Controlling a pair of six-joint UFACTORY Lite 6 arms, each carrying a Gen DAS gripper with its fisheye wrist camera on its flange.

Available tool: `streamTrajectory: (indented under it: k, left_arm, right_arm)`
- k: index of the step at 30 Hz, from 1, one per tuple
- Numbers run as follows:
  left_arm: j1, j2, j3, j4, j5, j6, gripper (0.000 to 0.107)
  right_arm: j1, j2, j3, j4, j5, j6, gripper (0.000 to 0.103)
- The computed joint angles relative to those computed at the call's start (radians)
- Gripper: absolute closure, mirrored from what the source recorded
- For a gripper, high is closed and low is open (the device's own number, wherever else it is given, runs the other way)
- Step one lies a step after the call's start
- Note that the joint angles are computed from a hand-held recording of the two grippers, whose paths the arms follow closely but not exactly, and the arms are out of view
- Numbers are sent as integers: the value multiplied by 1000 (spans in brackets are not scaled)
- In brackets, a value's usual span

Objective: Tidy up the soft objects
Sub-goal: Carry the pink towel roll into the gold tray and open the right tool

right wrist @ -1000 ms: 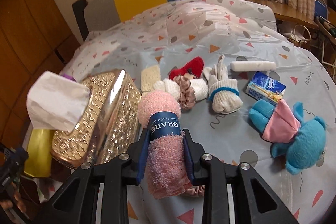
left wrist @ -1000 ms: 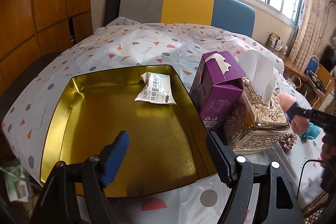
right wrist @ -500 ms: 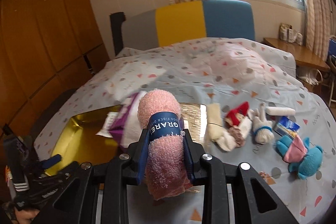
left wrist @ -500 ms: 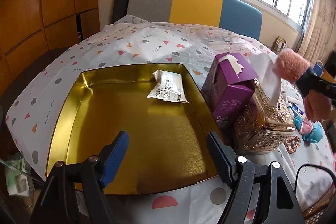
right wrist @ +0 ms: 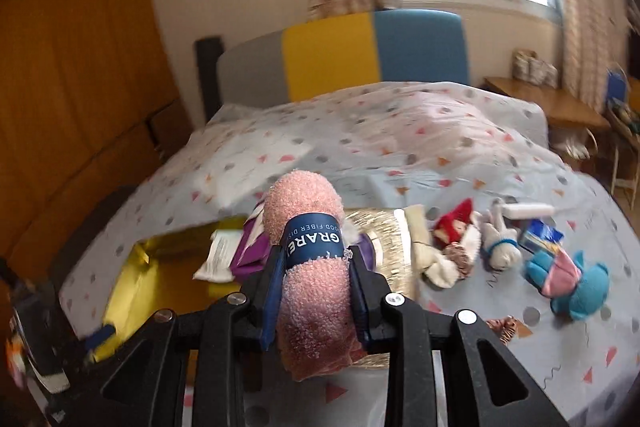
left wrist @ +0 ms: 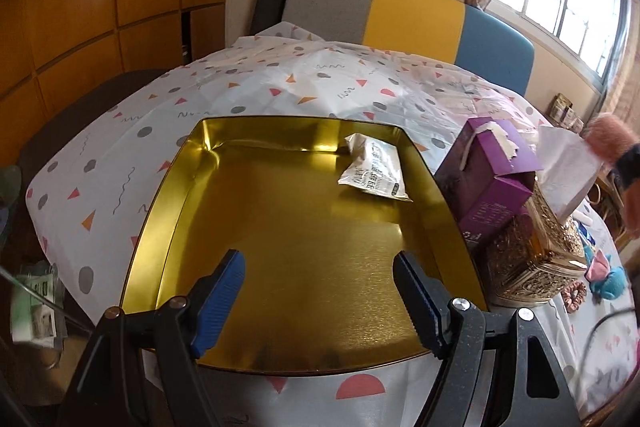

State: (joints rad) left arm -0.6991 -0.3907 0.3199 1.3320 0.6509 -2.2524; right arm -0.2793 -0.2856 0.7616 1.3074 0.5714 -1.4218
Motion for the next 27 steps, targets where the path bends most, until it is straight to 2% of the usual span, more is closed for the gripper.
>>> streamTrajectory:
  k: [3,9,12,15,16,20,23,27]
  left_arm:
    - [-9,3,0,1,16,-10,30]
    - [-24,-56,-19,-43,67,20,30]
    - [-13,-103,-42,-69,82,39,30]
    - [0,-123,-56,-77,84,57,30]
    - [0,-129,-60,-81,87,60,30]
    - [14,-152,-79,-90,93,73,30]
    - [24,-147,-82,-84,89,75,30]
    - [15,-128,-76,-75,89,72,30]
  right_arm:
    - [-40,-27,-2,31,77,-42,74]
    - [128,-71,-67,25,153,-63,74]
    - [310,-70,-101,2,63,-24,74]
    - [495,57,-77,-8,-120,56,73]
    - [528,130,-48,6,-139,65,73]
    - [627,345,68,-1,-215,122,72]
    - [661,434,110,33,-276,103,67]
    - [682,503,122,101,-342,19,66]
